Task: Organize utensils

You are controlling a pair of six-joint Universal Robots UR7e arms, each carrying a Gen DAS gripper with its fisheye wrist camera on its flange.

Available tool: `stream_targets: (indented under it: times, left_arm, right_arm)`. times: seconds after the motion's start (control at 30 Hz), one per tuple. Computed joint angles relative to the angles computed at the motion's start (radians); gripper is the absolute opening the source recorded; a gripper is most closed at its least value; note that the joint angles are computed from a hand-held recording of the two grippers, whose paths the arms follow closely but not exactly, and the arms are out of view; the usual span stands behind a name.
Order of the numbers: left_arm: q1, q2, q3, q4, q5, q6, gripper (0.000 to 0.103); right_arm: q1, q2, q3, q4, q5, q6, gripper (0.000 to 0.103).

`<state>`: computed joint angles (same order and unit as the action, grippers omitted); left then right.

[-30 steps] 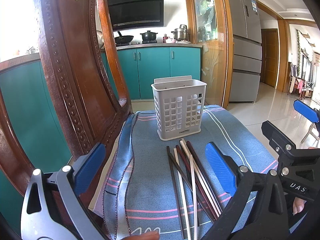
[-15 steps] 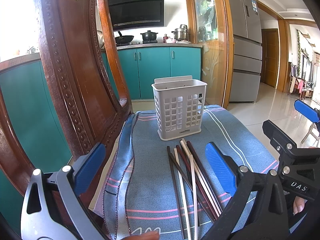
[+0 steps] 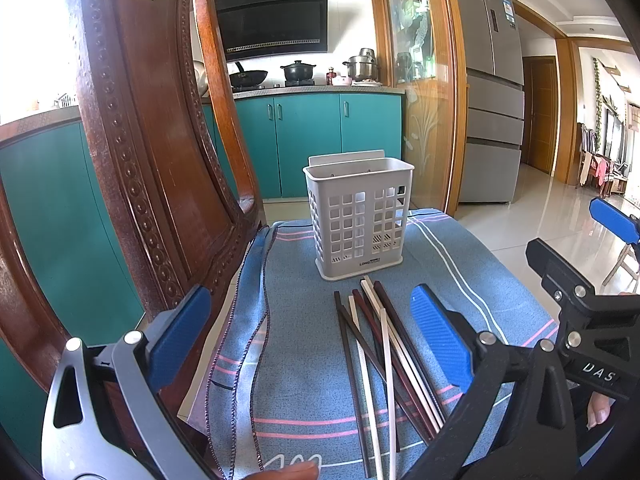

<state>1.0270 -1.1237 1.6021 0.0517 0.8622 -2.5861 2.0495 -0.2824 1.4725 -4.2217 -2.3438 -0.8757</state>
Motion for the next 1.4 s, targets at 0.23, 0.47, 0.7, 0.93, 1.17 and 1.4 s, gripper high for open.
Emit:
stream_targets:
  times: [0.23,0.47,0.7,0.93,1.17,1.4]
  left_arm:
    - [0.000,0.000,0.000,0.000,0.000,0.001,0.100]
    - [0.000,0.001,-0.001,0.001,0.000,0.000,0.100]
    - [0.000,0.001,-0.001,0.000,-0.001,0.000,0.100]
    - [0.000,0.000,-0.001,0.001,0.000,0.000,0.100]
    - [0.000,0.001,-0.002,0.002,0.000,0.000,0.100]
    - [0.008,0.102,-0.112,0.135,-0.136,-0.043,0.100]
  right_arm:
    - [0.000,0.000,0.001,0.000,0.000,0.000,0.100]
    - [0.000,-0.001,0.001,-0.001,0.000,0.000,0.100]
    - [-0.001,-0.001,0.002,-0.002,0.000,-0.003,0.100]
    - [-0.001,0.000,0.001,-0.002,0.001,0.000,0.100]
    - [0.000,0.000,0.002,-0.003,0.000,-0.001,0.100]
    - [-0.002,0.017,-0.048,-0.020,-0.066,-0.049,0.100]
